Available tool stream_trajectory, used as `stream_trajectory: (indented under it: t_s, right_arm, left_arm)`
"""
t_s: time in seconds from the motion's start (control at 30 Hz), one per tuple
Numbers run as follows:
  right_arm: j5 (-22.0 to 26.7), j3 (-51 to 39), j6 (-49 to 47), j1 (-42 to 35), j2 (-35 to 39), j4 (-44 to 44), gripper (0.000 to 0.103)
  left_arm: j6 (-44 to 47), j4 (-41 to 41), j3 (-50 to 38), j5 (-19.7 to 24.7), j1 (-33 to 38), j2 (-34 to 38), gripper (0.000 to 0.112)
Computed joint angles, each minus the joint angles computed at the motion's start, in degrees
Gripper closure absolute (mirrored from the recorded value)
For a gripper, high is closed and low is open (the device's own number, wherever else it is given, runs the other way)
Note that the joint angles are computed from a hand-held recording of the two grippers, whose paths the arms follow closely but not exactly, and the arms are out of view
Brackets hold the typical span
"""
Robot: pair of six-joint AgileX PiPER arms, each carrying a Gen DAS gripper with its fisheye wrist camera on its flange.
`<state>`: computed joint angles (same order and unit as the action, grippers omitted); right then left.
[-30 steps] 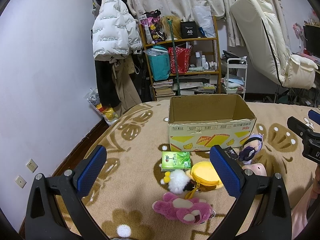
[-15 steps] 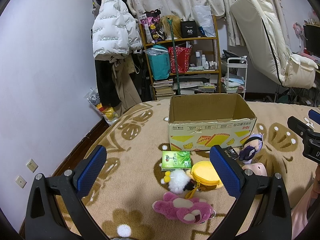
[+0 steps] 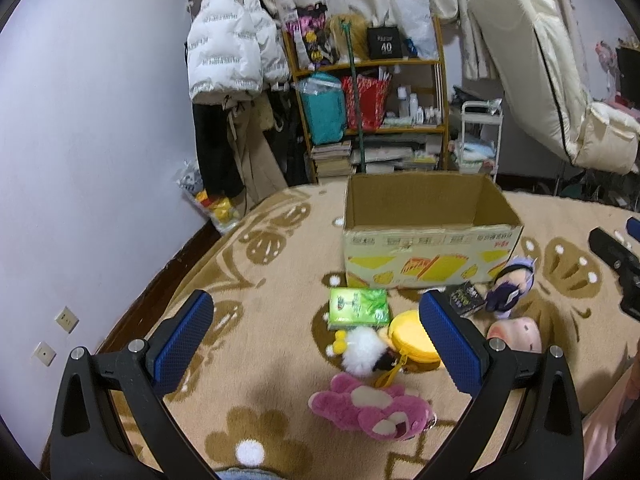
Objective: Organize soft objects
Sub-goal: 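Lower left gripper onto pink plush bear while right gripper lowers onto white-haired doll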
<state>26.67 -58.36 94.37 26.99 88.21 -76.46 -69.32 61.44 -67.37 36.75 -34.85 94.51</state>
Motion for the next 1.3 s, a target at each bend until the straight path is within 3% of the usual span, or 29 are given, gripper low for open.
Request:
stream_trajectory:
  t_s: [0.23,0.57,0.7,0.97,1.3]
  right_arm:
    - [-3.1,-0.7,-1.7,-1.7,1.5,3.8,0.000]
    - [-4.3,-4.0,-18.2,-2.8,4.1,18.6,0.000]
    - [-4.4,-6.7,-29.5,-4.2,6.1,29.7,0.000]
    - [-3.5,-10.9,-39.9,-5.7,9.7,39.6,0.000]
    - [-1.6,-18.4,-59.3,-11.9,17.2,64.1,0.000]
  left_arm:
    - [13.6,-13.6,-5.0,1.6,2.5,3.2,0.011]
    - [29.1,-31.9,-13.9,6.9,6.1,10.4,0.011]
    - [32.0,-35.7,-17.2,9.8,6.9,13.5,0.011]
    - [37.3,-42.6,-22.5,14.3,8.4,18.7,0.011]
    - [43.6,-52.0,-29.5,21.0,10.4,26.0,0.011]
